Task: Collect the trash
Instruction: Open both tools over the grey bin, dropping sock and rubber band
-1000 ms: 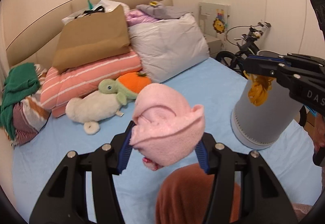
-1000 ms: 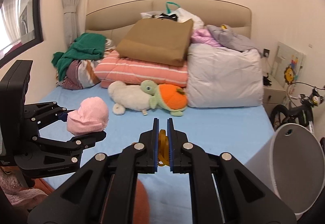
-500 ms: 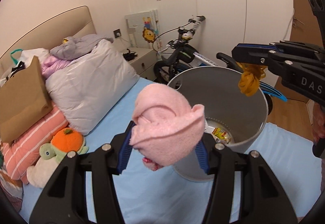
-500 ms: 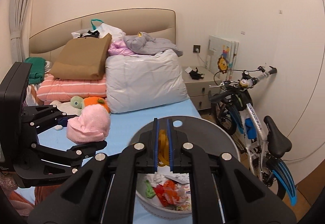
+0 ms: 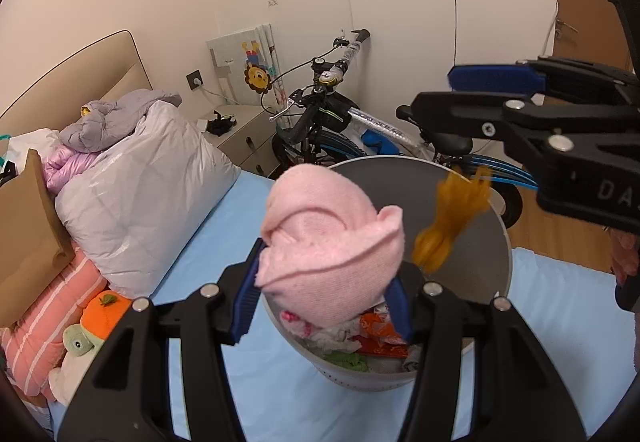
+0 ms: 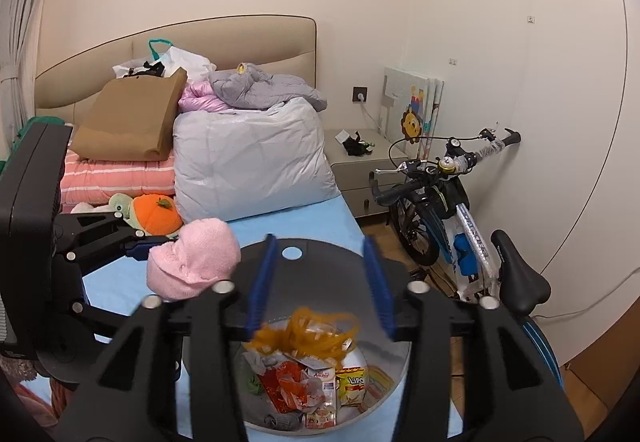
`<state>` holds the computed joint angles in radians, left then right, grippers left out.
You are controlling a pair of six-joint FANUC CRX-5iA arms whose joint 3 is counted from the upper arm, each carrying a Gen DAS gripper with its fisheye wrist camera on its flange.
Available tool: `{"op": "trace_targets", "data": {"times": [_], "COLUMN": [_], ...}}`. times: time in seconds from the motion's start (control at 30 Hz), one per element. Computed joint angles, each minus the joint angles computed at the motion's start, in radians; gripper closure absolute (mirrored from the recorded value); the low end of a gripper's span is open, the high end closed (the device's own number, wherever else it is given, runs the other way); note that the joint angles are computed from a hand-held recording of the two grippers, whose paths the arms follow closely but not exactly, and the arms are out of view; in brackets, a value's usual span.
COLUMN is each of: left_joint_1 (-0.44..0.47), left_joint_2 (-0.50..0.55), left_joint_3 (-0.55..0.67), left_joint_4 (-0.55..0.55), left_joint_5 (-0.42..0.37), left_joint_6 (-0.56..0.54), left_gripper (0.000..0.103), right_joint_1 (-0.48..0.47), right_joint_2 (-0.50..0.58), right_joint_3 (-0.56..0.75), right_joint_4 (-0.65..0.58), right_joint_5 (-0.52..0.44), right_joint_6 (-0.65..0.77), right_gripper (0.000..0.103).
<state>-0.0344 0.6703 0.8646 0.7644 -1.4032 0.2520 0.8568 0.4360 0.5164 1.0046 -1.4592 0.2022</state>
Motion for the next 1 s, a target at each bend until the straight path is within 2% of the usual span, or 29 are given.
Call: {"op": "trace_targets", "data": {"times": [0.1, 0.4, 0.5, 0.57, 0.6, 0.77, 1.0], "left_joint_1": [-0.003, -0.021, -0.035, -0.047, -0.050, -0.041, -0.018], "left_joint_2": [0.006, 0.044, 0.068, 0.040, 0.009, -0.031, -0.033], "left_joint_3": [0.009, 0.072, 0.113, 0.063, 0.004, -0.070, -0.063], "left_joint_4": [-0.008, -0.002, -0.010, -0.035, -0.038, -0.029, -0.003], "left_joint_5": [-0.003, -0.024, -0.037, 0.007, 0.050, 0.072, 0.069], "left_joint_6": [0.005, 0.029, 0.039, 0.017, -0.008, -0.046, -0.025], "left_gripper": [0.049, 0.049, 0.044, 0.028, 0.025, 0.025, 0.022], "right_joint_1": [-0.001, 0.004, 0.007, 0.011, 0.013, 0.019, 0.026], "right_joint_2": [-0.010, 0.010, 0.012, 0.017, 0.021, 0.026, 0.038], "right_joint_3": [-0.018, 0.017, 0.022, 0.030, 0.034, 0.043, 0.066], "right_joint_4": [0.011, 0.017, 0.026, 0.032, 0.035, 0.038, 0.044], "right_joint_5": [0.010, -0.047, -0.063, -0.079, -0.086, -0.110, -0.111], "right_joint_6": [-0.017, 0.016, 0.015, 0.013, 0.013, 0.011, 0.018], "right_gripper": [0.050, 0.050, 0.050, 0.050, 0.050, 0.050, 0.050]}}
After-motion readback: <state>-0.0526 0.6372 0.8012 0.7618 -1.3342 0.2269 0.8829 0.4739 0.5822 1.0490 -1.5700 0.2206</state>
